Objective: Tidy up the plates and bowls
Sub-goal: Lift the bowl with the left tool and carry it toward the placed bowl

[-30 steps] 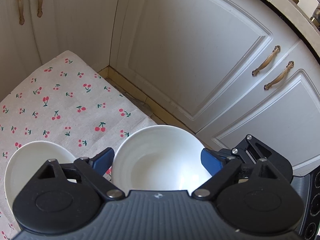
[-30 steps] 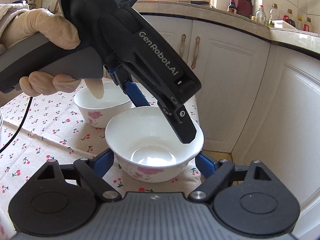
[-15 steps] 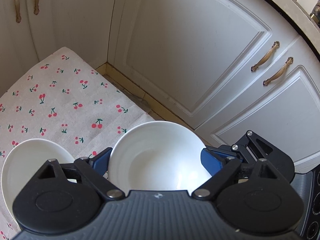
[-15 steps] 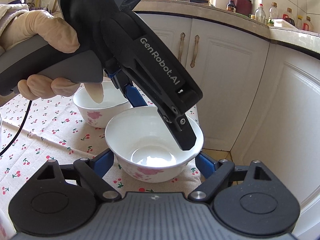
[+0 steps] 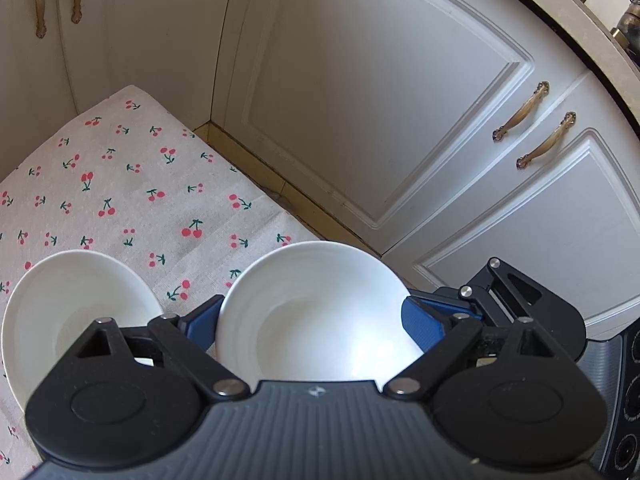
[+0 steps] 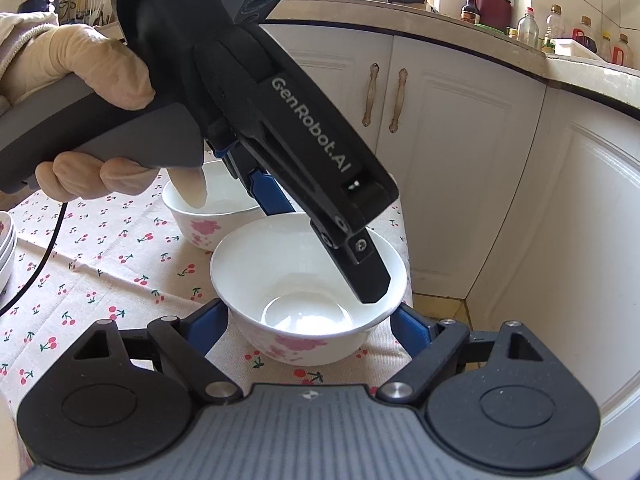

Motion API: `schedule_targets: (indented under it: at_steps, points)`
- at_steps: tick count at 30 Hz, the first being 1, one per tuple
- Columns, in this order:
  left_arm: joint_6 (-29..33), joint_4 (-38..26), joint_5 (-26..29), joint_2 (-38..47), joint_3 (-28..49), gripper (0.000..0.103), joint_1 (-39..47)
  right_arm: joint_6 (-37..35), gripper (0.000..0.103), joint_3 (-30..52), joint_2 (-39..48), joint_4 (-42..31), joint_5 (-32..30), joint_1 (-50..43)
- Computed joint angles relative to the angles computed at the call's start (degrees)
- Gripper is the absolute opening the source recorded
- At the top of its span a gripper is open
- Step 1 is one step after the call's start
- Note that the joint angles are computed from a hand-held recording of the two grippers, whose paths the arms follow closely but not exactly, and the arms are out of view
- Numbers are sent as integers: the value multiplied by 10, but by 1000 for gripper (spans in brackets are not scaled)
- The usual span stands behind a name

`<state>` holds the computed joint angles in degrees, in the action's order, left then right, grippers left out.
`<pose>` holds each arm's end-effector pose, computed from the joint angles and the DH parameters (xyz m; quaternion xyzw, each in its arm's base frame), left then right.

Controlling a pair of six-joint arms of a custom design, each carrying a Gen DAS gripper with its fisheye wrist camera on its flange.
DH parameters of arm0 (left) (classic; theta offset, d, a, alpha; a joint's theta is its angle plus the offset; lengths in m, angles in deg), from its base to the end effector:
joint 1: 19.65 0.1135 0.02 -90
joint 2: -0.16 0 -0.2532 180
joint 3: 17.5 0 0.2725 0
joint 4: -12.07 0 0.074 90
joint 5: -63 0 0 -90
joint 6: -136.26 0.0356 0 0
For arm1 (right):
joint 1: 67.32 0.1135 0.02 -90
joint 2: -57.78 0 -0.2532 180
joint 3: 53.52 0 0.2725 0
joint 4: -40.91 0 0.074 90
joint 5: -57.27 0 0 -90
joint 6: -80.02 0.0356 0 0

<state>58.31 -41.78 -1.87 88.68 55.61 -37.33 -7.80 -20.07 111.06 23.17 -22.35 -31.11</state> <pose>0.2944 -0.1097 0.1949 0.2842 0.9179 -0.2224 0.1650 0.1743 0.1197 0.1575 -0.2232 0.8660 0.0680 0.4422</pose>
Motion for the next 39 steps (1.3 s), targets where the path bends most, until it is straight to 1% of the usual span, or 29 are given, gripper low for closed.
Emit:
schedule_targets:
  at_steps: [3,7,12,16,23,27,34,39]
  points:
    - [1,-8,6,-20,-10,92,2,7,91,1,-28,-32,4,10]
    - [1,-21,12,-57,-28,92,4,17,91,8,-70,-81,25,37]
    - [-1,-43,16,-114,-54,92,6,42,91,26,-116,-148,68,92]
    - [1,-68,18,-167,-77,92,10,77,91,37,-150,-201,103,146]
    - [6,-126,16,-271,-111,92,16,165,91,64,-184,-293,195,276]
    - [10,-166,15,-331,-125,92,21,227,91,84,-182,-341,253,361]
    - [24,-230,23,-419,-146,92,40,347,91,122,-150,-416,334,491]
    - [41,-272,32,-474,-163,92,61,426,91,146,-114,-460,372,563]
